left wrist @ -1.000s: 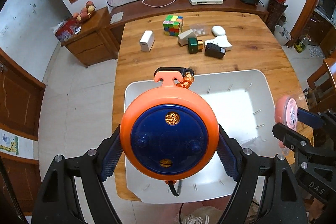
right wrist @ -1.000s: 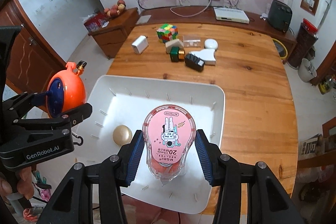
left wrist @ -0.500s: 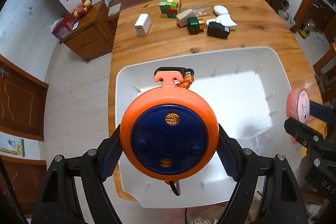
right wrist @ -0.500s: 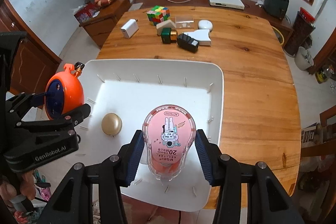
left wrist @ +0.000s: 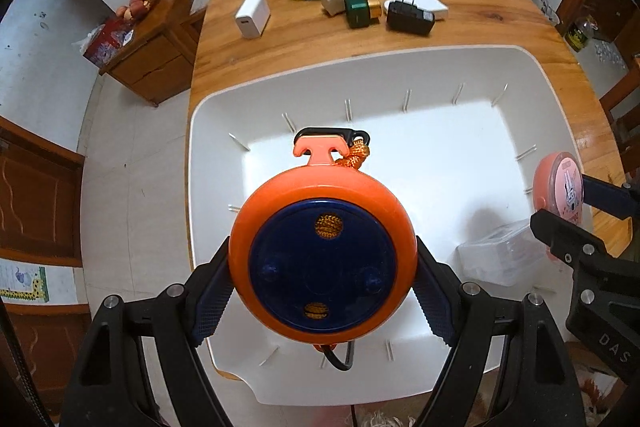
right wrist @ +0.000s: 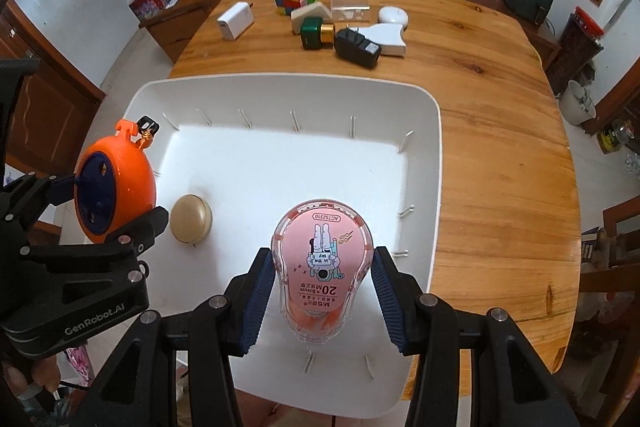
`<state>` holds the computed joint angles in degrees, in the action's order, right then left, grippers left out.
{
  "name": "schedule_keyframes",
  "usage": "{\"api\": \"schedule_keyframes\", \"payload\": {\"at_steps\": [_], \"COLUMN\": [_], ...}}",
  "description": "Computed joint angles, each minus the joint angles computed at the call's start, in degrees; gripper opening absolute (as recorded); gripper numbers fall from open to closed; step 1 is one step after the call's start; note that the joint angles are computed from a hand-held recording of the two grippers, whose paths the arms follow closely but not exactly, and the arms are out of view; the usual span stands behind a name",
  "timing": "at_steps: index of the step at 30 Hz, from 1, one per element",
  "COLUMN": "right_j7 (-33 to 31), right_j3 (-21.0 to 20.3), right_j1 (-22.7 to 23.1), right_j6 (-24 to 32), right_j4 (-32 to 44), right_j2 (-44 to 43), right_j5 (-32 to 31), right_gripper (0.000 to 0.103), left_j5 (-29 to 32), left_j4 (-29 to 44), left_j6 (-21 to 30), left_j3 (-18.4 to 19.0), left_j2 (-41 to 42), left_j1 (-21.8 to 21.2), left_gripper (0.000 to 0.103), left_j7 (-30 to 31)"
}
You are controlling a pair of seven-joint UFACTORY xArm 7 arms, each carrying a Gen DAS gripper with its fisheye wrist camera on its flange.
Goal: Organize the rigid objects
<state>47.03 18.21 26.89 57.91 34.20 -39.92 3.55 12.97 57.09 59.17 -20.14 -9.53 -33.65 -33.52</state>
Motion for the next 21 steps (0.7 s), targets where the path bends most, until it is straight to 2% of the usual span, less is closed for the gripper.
{"api": "schedule_keyframes", "payload": {"at_steps": [21], "right_j7": [-0.6], "right_j3": [-0.3], "right_j1": [-0.1], "right_j6": [-1.7], "right_j4": [1.2], "right_j2": [7.0], "right_j5": [-1.5], "right_gripper": [0.05], "left_j5": [-0.8], "left_j4": [0.3], "left_j6": [-0.4], "left_j3": [1.3], "left_j2": [4.0], "left_j1": [-0.1], "left_gripper": [0.083], "left_j7": [1.6]}}
